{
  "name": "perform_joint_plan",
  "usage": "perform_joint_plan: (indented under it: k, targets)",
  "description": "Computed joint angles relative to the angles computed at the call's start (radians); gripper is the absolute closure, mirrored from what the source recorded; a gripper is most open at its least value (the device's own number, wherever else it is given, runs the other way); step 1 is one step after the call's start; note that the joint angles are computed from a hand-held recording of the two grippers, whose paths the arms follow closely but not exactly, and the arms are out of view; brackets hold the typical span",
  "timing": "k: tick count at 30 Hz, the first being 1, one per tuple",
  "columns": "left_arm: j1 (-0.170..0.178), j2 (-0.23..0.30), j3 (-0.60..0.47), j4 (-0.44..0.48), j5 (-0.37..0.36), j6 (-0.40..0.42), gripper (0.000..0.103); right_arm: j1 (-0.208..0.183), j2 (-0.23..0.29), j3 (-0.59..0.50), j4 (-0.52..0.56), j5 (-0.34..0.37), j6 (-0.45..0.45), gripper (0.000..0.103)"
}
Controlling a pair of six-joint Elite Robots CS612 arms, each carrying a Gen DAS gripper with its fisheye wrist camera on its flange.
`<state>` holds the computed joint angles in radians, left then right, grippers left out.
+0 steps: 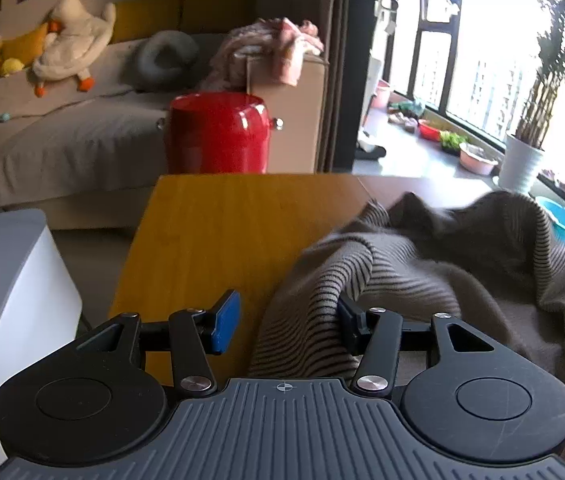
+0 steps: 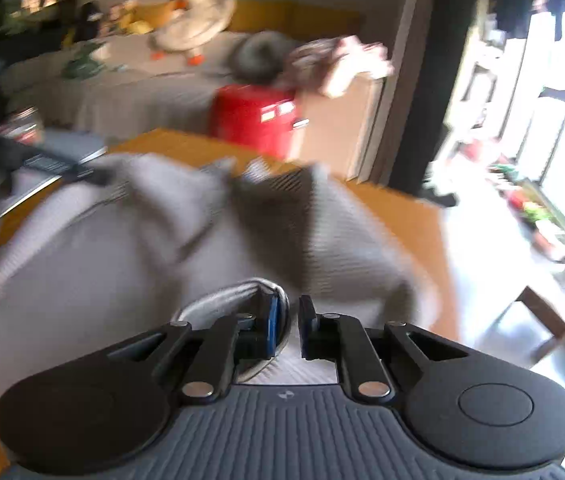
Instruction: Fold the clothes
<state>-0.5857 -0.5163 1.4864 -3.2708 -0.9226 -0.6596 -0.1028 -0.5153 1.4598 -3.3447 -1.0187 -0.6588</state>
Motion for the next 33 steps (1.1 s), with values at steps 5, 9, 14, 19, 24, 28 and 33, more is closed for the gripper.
perform_joint_plan:
  k: [5, 9, 14, 19, 24, 28, 33]
  targets:
    - [0.012, -0.022, 0.027, -0.004, -0.022, -0.026, 0.029, 0.018, 0.045, -0.102, -0.096, -0.126, 0.073, 0.093]
    - [0.019, -0.038, 0.043, -0.023, -0.069, -0.044, 0.024, 0.018, 0.057, -0.178, -0.012, -0.035, 0.158, 0.072]
    - [0.014, -0.040, 0.034, -0.034, -0.092, -0.030, 0.016, 0.056, 0.103, -0.265, 0.087, 0.043, 0.055, 0.053]
    - [0.021, -0.025, 0.019, -0.096, -0.231, 0.011, 0.011, 0.098, 0.162, -0.372, 0.285, 0.093, -0.065, 0.057]
    - [0.033, -0.002, -0.008, -0.100, -0.367, 0.058, 0.008, 0.136, 0.236, -0.501, 0.339, -0.078, -0.026, 0.061]
    - [0.032, -0.003, -0.007, -0.101, -0.318, 0.040, 0.008, 0.115, 0.236, -0.485, 0.199, -0.101, 0.053, 0.060]
    - [0.036, 0.019, -0.061, -0.067, -0.234, 0.048, 0.008, 0.048, 0.146, -0.322, 0.086, -0.017, 0.109, 0.037]
